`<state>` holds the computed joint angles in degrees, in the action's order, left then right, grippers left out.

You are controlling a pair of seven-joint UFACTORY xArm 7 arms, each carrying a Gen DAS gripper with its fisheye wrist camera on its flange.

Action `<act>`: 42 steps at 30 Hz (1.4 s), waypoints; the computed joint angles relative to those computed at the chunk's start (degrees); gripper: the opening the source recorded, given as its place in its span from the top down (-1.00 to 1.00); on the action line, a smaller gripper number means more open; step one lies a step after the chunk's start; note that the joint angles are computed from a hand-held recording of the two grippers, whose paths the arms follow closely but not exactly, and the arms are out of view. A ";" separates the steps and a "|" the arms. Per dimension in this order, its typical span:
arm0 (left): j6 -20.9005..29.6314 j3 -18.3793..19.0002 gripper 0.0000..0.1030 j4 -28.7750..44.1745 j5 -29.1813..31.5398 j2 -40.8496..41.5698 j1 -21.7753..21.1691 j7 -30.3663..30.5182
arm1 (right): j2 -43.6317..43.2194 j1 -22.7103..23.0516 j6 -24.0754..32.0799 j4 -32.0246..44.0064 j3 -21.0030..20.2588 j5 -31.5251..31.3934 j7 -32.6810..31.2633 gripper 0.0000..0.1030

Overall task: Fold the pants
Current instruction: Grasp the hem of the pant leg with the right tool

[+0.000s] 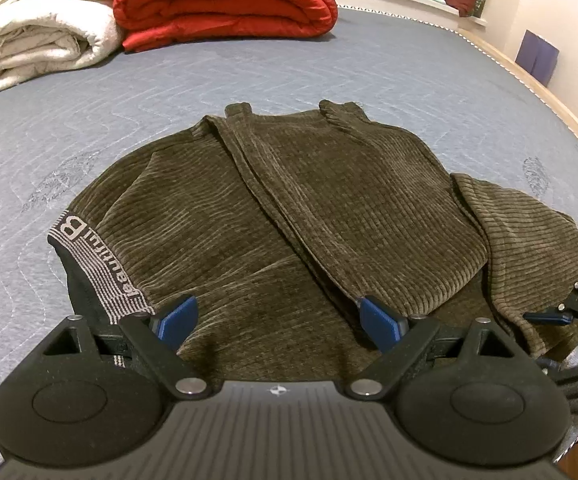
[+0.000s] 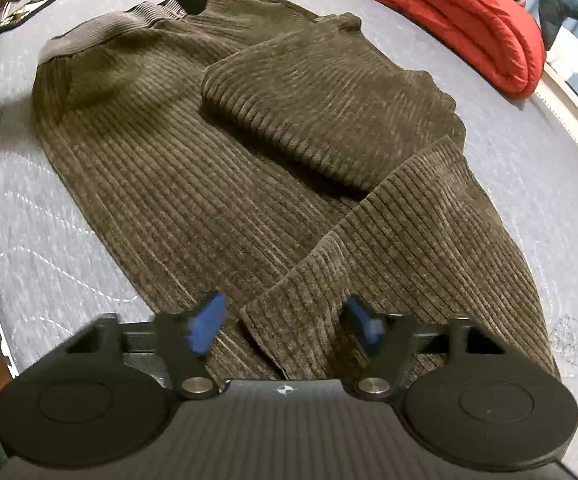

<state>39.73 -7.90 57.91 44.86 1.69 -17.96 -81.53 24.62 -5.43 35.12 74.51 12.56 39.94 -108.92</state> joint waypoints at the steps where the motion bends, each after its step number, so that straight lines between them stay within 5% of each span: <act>1: 0.08 0.01 -0.78 0.04 -0.07 0.03 -0.01 0.03 | 0.23 -0.04 0.85 0.68 -0.10 -0.03 0.87 0.18; 5: 0.37 0.01 -0.78 0.31 -0.18 0.23 -0.10 0.11 | -0.15 -1.05 2.14 1.57 0.55 2.78 0.45 0.63; 7: 0.29 0.06 -0.78 0.46 -0.16 0.37 -0.13 0.18 | -0.43 -1.66 2.88 2.20 0.75 5.19 0.31 0.70; 23: 0.08 0.58 -0.78 1.71 -0.18 1.95 -0.94 1.01 | 2.17 -3.46 2.66 7.27 0.57 14.64 1.46 0.73; 42: 0.04 0.81 -0.78 1.63 -0.22 1.92 -1.04 1.21 | 2.44 -3.17 3.25 7.21 0.17 16.69 0.05 0.72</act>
